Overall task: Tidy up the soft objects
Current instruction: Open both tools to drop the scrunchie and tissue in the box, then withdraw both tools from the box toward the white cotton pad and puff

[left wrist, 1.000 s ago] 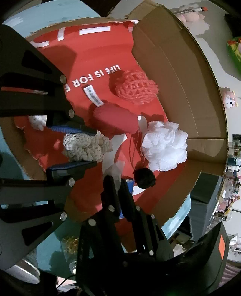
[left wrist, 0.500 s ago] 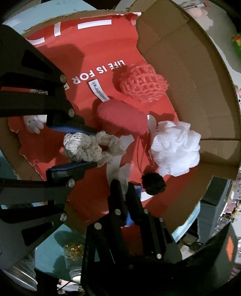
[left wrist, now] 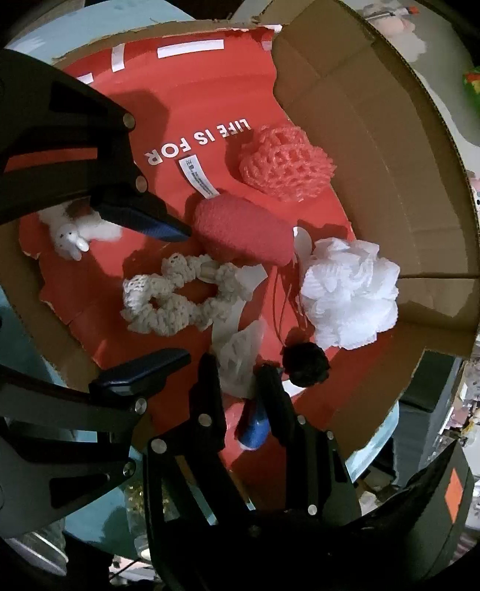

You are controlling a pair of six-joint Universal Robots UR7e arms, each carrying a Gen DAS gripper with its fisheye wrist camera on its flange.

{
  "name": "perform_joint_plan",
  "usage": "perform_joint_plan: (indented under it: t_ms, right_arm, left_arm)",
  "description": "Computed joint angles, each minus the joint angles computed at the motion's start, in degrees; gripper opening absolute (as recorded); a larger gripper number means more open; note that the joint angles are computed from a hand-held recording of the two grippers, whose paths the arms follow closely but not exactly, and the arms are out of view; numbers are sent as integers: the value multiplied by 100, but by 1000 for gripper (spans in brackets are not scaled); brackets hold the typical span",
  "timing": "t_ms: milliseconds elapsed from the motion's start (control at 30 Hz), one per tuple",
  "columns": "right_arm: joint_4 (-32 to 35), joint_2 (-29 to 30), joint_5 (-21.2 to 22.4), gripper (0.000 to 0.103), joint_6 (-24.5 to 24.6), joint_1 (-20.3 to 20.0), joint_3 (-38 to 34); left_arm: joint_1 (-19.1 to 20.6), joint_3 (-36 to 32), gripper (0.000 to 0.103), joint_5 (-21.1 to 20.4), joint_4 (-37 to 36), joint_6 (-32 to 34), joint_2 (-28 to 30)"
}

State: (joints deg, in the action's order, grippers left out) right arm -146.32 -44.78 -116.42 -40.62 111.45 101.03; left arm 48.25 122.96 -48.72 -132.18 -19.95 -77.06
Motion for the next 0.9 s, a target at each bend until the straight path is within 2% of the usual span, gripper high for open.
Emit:
perform_joint_plan:
  t_ms: [167, 233, 300, 433, 467, 633, 700, 900]
  right_arm:
    - [-151, -138, 59, 53, 39, 25, 89]
    - [-269, -261, 90, 57, 25, 46, 190]
    - [-384, -406, 141, 68, 34, 69, 304]
    - [-639, -762, 307, 78, 100, 113, 595]
    - [-710, -874, 353, 80, 115, 132, 687]
    - [-1199, -1512, 628, 91, 152, 272, 1245]
    - [-1439, -1739, 713, 99, 203, 364, 1463]
    - [-2021, -2508, 1020, 103, 288, 567, 2188]
  left_arm:
    - [-115, 48, 59, 90, 82, -125, -124]
    - [-195, 121, 62, 144, 58, -242, -242]
    - [-279, 215, 68, 199, 18, -350, -389]
    - [-551, 455, 72, 360, -118, -624, -724]
    - [-669, 542, 76, 431, -135, -752, -841]
    - [-1298, 916, 78, 827, -55, -1256, -1308]
    - [-1616, 1117, 82, 966, -45, -1520, -1548]
    - [-2714, 1564, 86, 1555, 807, -2866, -2213]
